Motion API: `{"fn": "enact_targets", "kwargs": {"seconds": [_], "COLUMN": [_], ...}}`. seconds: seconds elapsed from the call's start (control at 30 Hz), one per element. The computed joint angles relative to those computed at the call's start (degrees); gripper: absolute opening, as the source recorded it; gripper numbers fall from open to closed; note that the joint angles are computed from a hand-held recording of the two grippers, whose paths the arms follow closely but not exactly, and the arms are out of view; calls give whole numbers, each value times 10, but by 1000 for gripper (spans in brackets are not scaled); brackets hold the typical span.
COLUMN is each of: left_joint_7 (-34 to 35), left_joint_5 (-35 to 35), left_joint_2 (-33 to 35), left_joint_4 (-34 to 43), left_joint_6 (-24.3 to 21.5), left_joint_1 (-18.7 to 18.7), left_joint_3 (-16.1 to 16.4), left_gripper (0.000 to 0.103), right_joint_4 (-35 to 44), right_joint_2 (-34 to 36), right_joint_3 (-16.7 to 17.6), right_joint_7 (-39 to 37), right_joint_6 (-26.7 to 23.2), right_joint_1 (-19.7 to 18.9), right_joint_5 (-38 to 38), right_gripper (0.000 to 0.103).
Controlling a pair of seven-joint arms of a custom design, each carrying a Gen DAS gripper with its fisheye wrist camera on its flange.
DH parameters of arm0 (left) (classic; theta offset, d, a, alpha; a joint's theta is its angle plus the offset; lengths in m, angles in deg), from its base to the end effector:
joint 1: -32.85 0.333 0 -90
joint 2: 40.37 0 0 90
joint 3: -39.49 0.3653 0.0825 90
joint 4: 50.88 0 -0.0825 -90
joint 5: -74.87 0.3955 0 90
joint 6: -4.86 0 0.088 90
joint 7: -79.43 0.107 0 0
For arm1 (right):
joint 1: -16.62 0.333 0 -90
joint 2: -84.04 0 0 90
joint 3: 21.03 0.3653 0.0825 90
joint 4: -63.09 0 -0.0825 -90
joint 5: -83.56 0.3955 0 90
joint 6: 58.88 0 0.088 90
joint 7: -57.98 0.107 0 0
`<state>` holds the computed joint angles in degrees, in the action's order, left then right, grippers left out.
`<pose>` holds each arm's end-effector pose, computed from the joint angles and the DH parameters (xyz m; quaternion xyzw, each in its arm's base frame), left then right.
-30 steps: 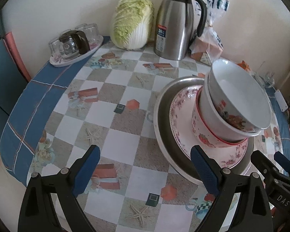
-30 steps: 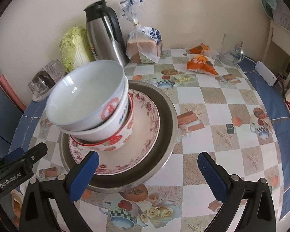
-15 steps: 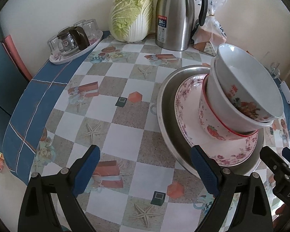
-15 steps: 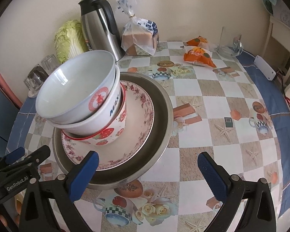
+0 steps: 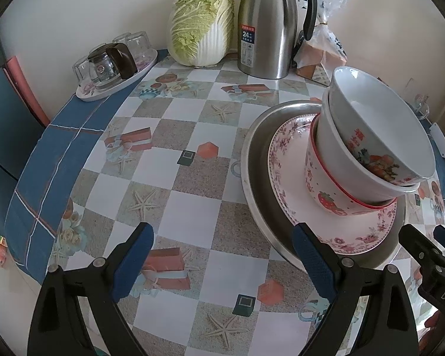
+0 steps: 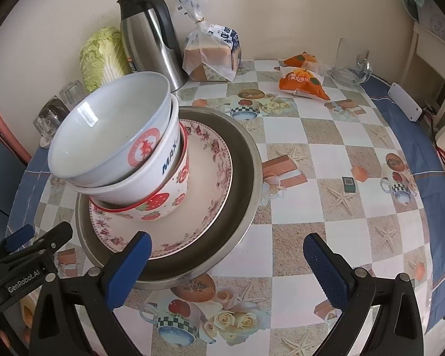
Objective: Organize plates and bowls
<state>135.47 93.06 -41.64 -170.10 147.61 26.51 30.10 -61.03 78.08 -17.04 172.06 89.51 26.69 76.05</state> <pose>0.5645 -0.1614 0.5269 -0.7210 0.6484 -0.1566 0.1877 0.5439 0.1401 0.5425 -0.6540 0.7086 -0.1597 0.2113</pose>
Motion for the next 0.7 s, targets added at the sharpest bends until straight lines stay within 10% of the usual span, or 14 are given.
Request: {"fn": "enact_targets", "kwargs": {"seconds": [0.7], "left_joint_7": [2], "left_joint_5": [-10], "left_joint_2": [1], "left_joint_4": [1], "left_joint_6": [-1], "left_joint_1": [0], "left_joint_3": [0], "left_gripper": [95], "right_joint_4": [4], "right_joint_2": [1], "right_joint_3": [0], "right_joint_7": [-4], "right_joint_6": [-11], "right_joint_1": [2], "right_joint_5": [-8], "right_gripper": [103]}}
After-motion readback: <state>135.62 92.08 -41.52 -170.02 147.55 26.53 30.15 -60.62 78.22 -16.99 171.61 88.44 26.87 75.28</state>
